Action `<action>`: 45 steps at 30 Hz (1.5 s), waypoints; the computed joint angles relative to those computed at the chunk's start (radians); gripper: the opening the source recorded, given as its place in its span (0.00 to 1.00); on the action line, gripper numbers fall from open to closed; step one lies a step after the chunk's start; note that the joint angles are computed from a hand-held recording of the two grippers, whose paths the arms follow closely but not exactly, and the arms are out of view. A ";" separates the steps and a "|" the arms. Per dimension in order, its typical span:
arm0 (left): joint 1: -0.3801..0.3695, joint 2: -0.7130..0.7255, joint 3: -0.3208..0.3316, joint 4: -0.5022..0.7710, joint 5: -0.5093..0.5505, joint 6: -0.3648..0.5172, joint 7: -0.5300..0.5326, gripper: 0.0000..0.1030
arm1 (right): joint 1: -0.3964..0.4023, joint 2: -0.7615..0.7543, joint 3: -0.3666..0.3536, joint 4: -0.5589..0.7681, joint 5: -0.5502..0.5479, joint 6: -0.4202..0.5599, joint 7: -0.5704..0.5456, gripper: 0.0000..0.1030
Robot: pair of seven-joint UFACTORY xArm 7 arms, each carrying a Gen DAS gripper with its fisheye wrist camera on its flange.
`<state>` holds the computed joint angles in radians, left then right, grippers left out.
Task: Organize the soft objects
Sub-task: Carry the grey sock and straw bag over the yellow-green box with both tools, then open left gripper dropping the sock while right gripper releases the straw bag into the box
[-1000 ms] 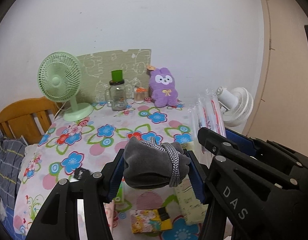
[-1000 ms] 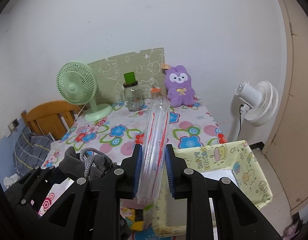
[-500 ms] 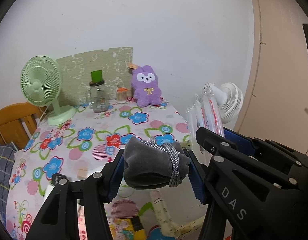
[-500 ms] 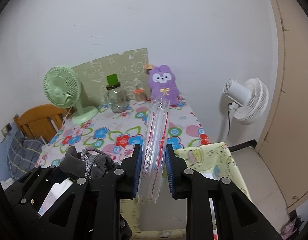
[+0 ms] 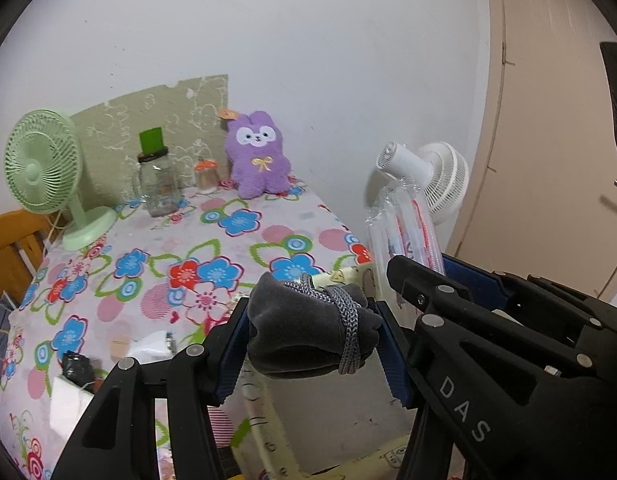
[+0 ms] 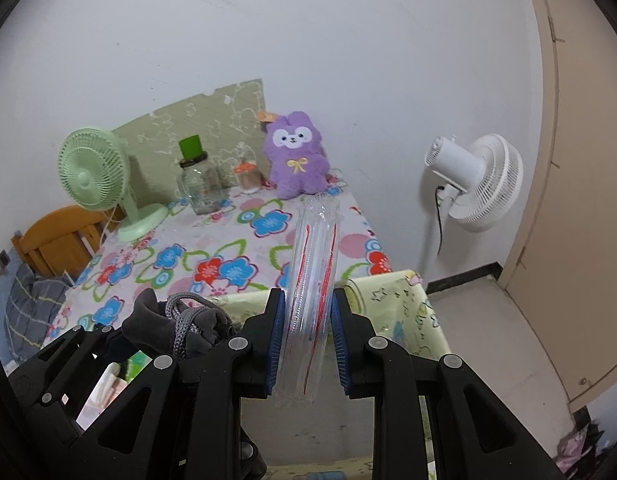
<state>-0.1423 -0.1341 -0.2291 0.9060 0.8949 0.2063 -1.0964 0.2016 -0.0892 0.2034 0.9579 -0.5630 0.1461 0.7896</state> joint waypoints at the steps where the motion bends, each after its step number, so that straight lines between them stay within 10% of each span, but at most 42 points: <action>1: -0.002 0.007 0.000 0.003 -0.006 -0.001 0.006 0.59 | 0.000 0.004 -0.003 0.000 0.006 0.004 -0.005 0.25; 28: -0.127 0.117 0.076 0.069 -0.252 0.052 0.254 0.85 | 0.044 0.048 -0.060 -0.011 0.317 0.040 -0.312 0.28; 34: -0.131 0.113 0.075 0.061 -0.285 0.039 0.289 0.88 | 0.034 0.035 -0.058 -0.020 0.284 0.045 -0.272 0.63; 45: -0.109 0.065 0.057 0.030 -0.255 0.039 0.256 0.89 | 0.008 0.002 -0.030 -0.031 0.159 0.042 -0.153 0.79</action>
